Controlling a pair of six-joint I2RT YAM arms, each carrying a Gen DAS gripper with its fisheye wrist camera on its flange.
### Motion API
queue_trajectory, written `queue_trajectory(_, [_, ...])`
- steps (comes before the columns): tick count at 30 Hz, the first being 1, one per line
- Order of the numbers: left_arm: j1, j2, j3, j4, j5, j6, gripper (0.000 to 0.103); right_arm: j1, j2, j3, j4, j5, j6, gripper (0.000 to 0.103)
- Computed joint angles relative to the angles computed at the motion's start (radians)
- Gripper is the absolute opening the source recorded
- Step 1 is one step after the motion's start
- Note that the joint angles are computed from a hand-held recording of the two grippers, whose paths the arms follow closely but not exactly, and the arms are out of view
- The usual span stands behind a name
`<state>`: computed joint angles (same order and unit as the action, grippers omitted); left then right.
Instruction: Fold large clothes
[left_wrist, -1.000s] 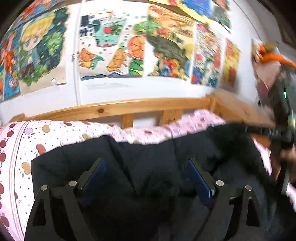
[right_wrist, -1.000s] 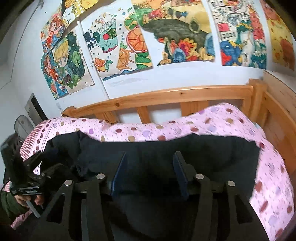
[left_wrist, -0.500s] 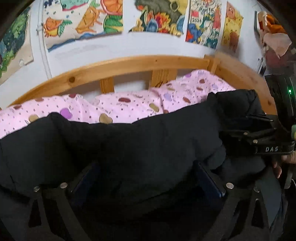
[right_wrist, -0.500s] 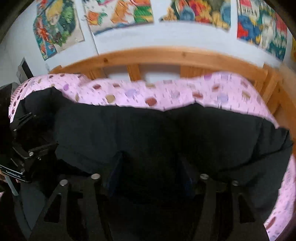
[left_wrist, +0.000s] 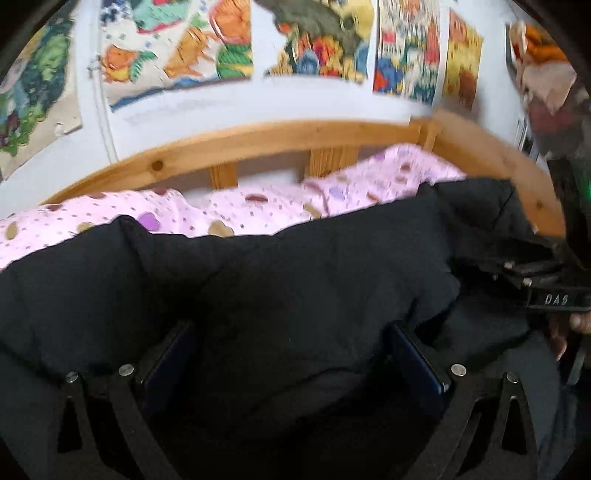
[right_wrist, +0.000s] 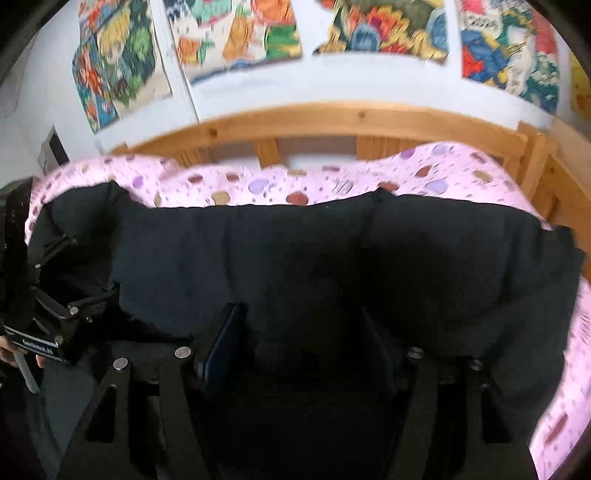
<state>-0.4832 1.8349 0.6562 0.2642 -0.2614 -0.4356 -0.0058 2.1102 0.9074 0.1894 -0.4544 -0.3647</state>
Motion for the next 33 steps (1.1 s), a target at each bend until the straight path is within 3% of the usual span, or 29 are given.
queue_trajectory(3, [-0.027,-0.135,-0.095,0.047,-0.030,-0.011,0.103,-0.035,-0.092,-0.105,0.080,0.002,0.030,0.062])
queue_trajectory(7, [-0.087,-0.314,-0.156,-0.009,-0.121,-0.036,0.103,-0.082,-0.222,-0.223,0.153,-0.029,0.099,0.068])
queue_trajectory(9, [-0.134,-0.394,-0.155,-0.091,-0.180,-0.061,0.103,-0.105,-0.288,-0.268,0.168,-0.049,0.118,0.079])
queue_trajectory(12, [-0.196,-0.448,-0.124,-0.214,-0.261,-0.109,0.103,-0.141,-0.385,-0.306,0.150,-0.085,0.136,0.081])
queue_trajectory(15, [-0.271,-0.540,-0.115,-0.324,-0.324,-0.206,0.103,-0.167,-0.522,-0.350,0.083,-0.095,0.125,0.086])
queue_trajectory(18, [-0.373,-0.637,-0.075,-0.503,-0.446,-0.334,0.103,-0.211,-0.670,-0.394,-0.002,-0.127,0.103,0.092])
queue_trajectory(23, [-0.586,-0.724,0.090,-0.879,-0.628,-0.547,0.103,-0.322,-0.962,-0.414,-0.265,-0.230,0.025,0.093])
queue_trajectory(27, [-0.770,-0.682,0.267,-1.202,-0.753,-0.767,0.103,-0.425,-1.180,-0.374,-0.535,-0.315,-0.063,0.093])
queue_trajectory(30, [-0.924,-0.559,0.457,-1.545,-0.819,-1.046,0.103,-0.540,-1.310,-0.309,-0.795,-0.413,-0.188,0.093])
queue_trajectory(33, [-1.041,-0.460,0.602,-1.799,-0.804,-1.270,0.103,-0.690,-1.355,-0.224,-1.079,-0.512,-0.383,0.093])
